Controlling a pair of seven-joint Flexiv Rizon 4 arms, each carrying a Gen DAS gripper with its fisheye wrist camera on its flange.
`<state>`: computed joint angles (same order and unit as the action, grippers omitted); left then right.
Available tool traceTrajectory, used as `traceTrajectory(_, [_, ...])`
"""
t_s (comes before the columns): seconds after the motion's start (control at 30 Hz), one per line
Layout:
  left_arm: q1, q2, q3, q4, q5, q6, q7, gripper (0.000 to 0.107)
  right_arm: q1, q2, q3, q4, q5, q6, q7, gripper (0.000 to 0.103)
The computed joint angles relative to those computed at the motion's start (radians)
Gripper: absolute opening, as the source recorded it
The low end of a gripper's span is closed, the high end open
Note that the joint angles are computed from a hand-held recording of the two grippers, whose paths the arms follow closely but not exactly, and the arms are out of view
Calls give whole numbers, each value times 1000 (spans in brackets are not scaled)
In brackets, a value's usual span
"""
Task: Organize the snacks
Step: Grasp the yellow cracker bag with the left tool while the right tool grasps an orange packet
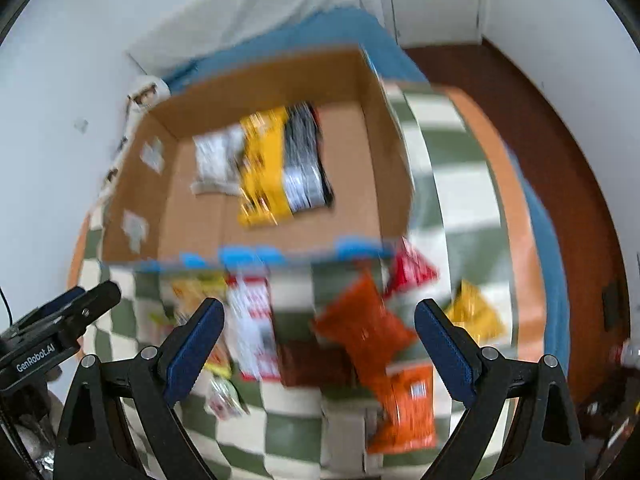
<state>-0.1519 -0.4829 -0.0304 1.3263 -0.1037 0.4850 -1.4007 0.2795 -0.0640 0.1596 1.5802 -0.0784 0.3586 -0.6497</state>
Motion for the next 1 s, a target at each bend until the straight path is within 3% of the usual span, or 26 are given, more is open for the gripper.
traceTrajectory(0.17, [-12, -44, 17, 38, 50, -47, -19, 88, -13, -5, 3, 84, 53, -11, -41, 98])
traceTrajectory(0.4, [-56, -168, 25, -63, 138, -94, 15, 88, -3, -92, -1, 84, 0, -73, -220, 98])
traceTrajectory(0.47, [-65, -187, 24, -74, 144, -87, 24, 87, -2, -109, 0, 81, 0, -80, -258, 93])
traceTrajectory(0.5, [-67, -187, 25, -67, 144, -68, 23, 84, -5, -114, -1, 83, 15, -75, -268, 82])
traceTrajectory(0.53, [-70, -185, 26, -59, 143, -54, 19, 73, -8, -114, -2, 85, 30, -68, -265, 73])
traceTrajectory(0.57, [-71, -185, 28, -57, 141, -53, 14, 60, -12, -110, -4, 89, 52, -61, -242, 73])
traceTrajectory(0.8, [-48, -123, 27, 58, 88, -41, -27, 53, -75, -20, -10, 185, 323, 46, 18, 69])
traceTrajectory(0.9, [-31, -96, 21, 115, 63, -44, -29, 53, -85, -1, -8, 208, 388, 66, 6, 71])
traceTrajectory(1.0, [-23, -122, 11, 100, 49, -64, -21, 55, -74, -14, -5, 203, 346, 48, -48, 83])
